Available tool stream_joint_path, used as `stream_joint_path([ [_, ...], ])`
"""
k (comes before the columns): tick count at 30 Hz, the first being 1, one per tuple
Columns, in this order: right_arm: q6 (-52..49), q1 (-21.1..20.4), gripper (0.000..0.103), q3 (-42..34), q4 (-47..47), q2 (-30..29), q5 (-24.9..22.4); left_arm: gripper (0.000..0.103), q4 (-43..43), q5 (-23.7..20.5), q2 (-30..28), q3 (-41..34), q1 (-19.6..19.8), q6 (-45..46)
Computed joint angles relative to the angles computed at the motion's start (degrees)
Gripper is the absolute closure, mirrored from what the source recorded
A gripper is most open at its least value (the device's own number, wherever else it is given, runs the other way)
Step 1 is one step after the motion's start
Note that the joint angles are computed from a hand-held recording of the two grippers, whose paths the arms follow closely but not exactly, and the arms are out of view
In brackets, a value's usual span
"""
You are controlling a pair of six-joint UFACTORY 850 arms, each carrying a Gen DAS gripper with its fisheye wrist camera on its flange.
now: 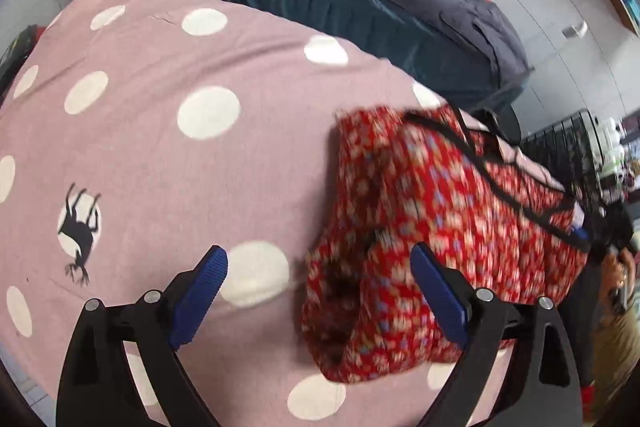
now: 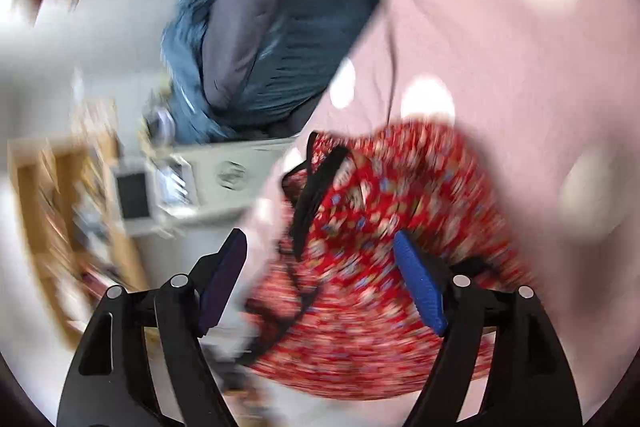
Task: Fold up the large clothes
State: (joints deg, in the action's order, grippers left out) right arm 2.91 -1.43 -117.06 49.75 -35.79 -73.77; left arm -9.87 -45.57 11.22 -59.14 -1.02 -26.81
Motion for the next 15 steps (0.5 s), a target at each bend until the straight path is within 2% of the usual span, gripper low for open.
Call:
stream_joint_path([
  [2,-5.5,2.0,0.025,-1.2,-11.3,2.0,2.1,0.008,0.4,2.0,0.7,1.5,-2.2,-0.2],
  [5,-9.8,4.1,0.025,2.5,-19.8,4.2,1.4,0.006,-0.1,4.9,-0.4,2.2,-4.3,0.6],
  [9,-13.9,5.0,0.027,14.3,-20.4,9.5,4.4,0.007,4.5,7.0,-4.5,0.5,-7.4,-1.6],
  [10,-13.7,5.7,0.032,16.7,-21.4,10.4,5.6,0.02,7.5,7.0,-5.6,-0.2,-8.4,-3.6],
  [11,-12.3,6.4,0.045,18.8,-23.6,11.4,7.8,0.032,8.2,6.7,-6.5,-1.0,-8.8,-3.5],
  [12,-11.5,6.8,0.059,19.8,-24.4,12.0,9.3,0.055,6.5,6.2,-7.5,-2.1,-8.9,-1.6],
  [13,-11.2,6.8,0.067,20.4,-23.5,12.4,10.3,0.069,7.2,5.1,-8.2,-3.5,-9.3,-2.2],
  [14,-10.7,6.7,0.079,20.1,-22.8,12.5,10.4,0.078,10.3,4.4,-8.8,-5.1,-10.0,-4.0],
  [15,-10.7,6.6,0.085,19.3,-22.5,12.4,10.2,0.085,11.2,4.2,-9.1,-6.1,-10.3,-4.0],
])
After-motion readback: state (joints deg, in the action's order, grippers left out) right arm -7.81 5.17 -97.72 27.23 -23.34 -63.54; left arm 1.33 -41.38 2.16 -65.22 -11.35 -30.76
